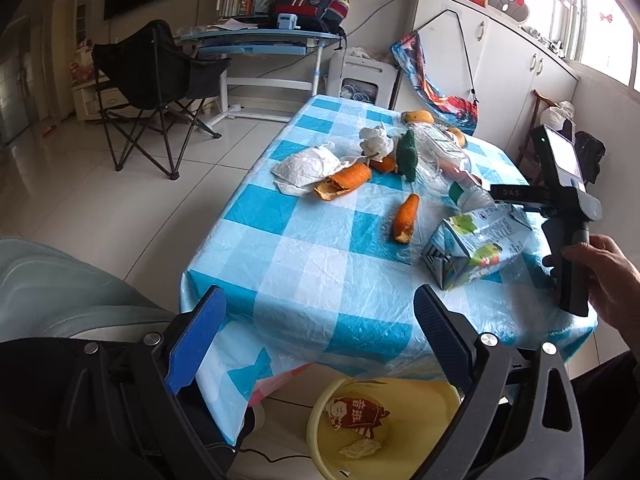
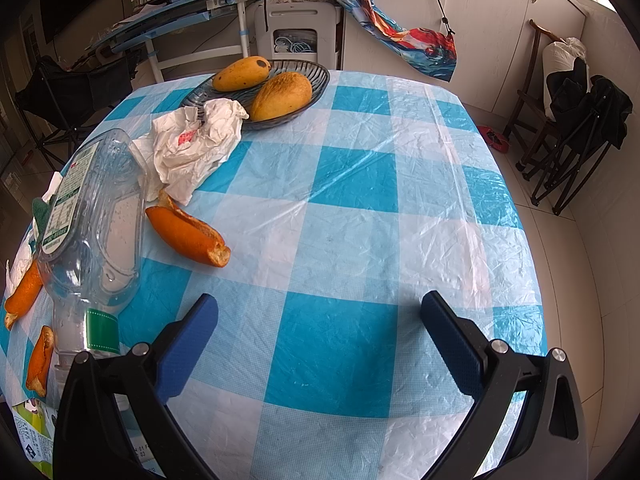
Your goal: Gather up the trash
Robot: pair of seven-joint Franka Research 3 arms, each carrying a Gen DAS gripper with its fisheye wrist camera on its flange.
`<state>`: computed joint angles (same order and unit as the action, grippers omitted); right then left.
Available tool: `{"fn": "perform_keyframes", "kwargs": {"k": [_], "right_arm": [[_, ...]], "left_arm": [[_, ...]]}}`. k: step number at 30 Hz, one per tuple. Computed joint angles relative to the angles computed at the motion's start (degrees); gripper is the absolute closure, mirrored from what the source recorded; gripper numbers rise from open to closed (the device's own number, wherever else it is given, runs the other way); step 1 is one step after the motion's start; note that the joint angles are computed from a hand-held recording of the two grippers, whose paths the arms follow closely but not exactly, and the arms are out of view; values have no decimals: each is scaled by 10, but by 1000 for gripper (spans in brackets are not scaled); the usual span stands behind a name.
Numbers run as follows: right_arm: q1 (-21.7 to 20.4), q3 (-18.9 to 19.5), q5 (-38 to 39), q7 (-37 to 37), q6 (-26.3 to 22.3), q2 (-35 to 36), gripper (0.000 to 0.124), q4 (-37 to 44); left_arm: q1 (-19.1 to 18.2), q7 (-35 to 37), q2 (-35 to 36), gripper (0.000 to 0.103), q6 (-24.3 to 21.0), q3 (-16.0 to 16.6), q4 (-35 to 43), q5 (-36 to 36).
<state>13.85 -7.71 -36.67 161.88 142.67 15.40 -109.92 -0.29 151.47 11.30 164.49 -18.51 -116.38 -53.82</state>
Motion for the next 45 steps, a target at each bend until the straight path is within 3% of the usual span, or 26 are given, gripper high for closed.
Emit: {"fn": "perform_keyframes", "kwargs": {"k": [3, 7, 11, 14, 16, 18, 21, 26, 30, 33, 35, 37, 41, 45], "right_arm": [[-1, 0, 2, 1, 2, -1, 27, -2], [-18, 19, 70, -77, 2, -12, 27, -6], [-18, 8, 51, -15, 97, -74, 27, -77], [-25, 22, 15, -21, 148, -107, 27, -104], [-31, 38, 14, -76, 192, -117, 27, -113], [-32, 58, 44, -185, 226, -111, 27, -105], [-17, 80, 94, -344, 200, -86, 27, -75], [13, 83, 154, -475, 157, -44, 27, -37], [33, 67, 169, -500, 149, -30, 27, -24], [33, 64, 202, -508, 166, -29, 27, -26], [21, 75, 264, -529, 195, -23, 27, -25], [5, 95, 348, -564, 213, -7, 27, -11], [31, 72, 374, -550, 160, 55, 29, 78], [44, 59, 376, -537, 99, 113, 44, 162]], "left_arm": [[-11, -48, 20, 12, 15, 7, 24, 47], [-9, -81, 52, 12, 32, -11, 61, 104], [-9, -114, 85, 13, 36, -25, 102, 162], [-22, -163, 115, 16, 35, -13, 141, 226], [-35, -212, 138, 17, 26, 6, 174, 268], [-52, -278, 165, 17, 5, 32, 220, 306], [-67, -358, 213, 19, -42, 57, 299, 354], [-85, -420, 269, 20, -68, 71, 379, 432], [-85, -442, 296, 21, -83, 62, 415, 477], [-68, -449, 290, 23, -63, 39, 399, 493], [-57, -441, 289, 23, -55, 21, 393, 506], [-66, -451, 303, 23, -65, 25, 417, 529], [-77, -490, 331, 23, -88, 34, 473, 548], [-65, -500, 332, 23, -100, 26, 480, 548]]}}
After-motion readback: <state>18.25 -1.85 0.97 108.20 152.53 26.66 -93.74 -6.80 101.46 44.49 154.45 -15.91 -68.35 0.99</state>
